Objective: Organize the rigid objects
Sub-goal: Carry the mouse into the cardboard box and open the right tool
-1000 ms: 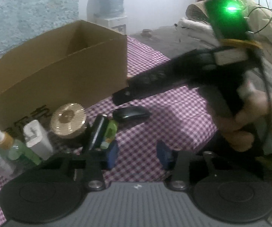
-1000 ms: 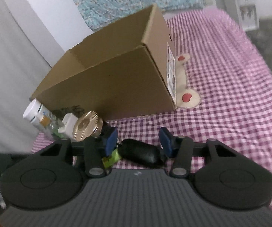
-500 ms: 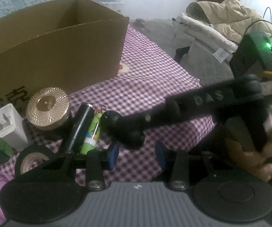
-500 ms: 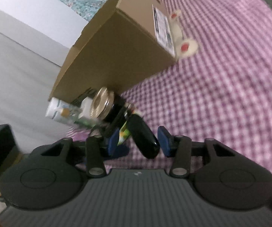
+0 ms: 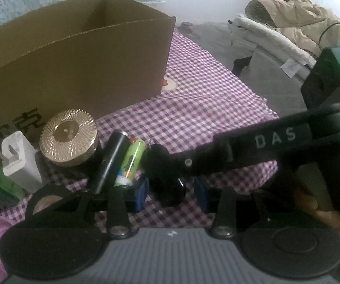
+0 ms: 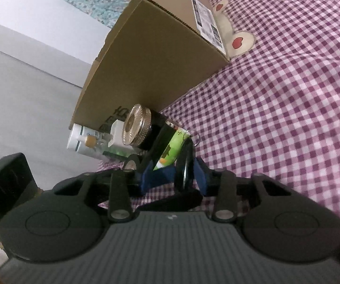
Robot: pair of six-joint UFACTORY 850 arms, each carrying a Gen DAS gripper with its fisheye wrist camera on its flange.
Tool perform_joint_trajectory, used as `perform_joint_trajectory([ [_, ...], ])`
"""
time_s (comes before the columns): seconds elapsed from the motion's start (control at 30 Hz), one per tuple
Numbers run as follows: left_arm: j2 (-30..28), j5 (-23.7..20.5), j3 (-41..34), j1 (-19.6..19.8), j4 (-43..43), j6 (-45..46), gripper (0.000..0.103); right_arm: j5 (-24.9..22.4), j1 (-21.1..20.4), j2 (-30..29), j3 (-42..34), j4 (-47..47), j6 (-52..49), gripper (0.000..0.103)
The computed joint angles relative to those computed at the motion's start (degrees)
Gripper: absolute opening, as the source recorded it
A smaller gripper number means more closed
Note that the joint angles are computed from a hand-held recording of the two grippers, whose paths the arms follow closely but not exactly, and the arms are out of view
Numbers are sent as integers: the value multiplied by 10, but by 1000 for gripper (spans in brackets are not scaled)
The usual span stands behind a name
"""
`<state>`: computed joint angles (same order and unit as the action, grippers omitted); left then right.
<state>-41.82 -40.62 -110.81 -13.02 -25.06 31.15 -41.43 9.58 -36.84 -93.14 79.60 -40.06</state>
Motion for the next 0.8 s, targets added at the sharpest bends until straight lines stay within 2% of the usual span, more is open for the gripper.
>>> perform_joint_trajectory([
  [0.03, 3, 2, 3, -1, 5, -2, 42, 8, 3, 2, 4, 5, -3, 29],
  [0.13, 14, 23, 18, -5, 25, -11, 32, 33, 7, 10, 18, 17, -2, 20],
  [0.2, 22, 33, 29, -4, 22, -5, 31, 38, 7, 15, 26, 30, -8, 15],
  [0.37, 52, 62, 63, -2, -7, 22, 31, 59, 12, 40, 41, 35, -21, 15],
  [0.57, 90, 87, 90, 13, -67, 69, 31, 87, 31, 61, 25, 15, -21, 15],
  [0.7, 109, 116, 86, 24, -79, 79, 31, 95, 44, 56, -23, 1, -30, 15],
  [0.8, 98, 116, 39, 33, -29, 29, 31, 82, 52, 20, -106, -31, -20, 15],
])
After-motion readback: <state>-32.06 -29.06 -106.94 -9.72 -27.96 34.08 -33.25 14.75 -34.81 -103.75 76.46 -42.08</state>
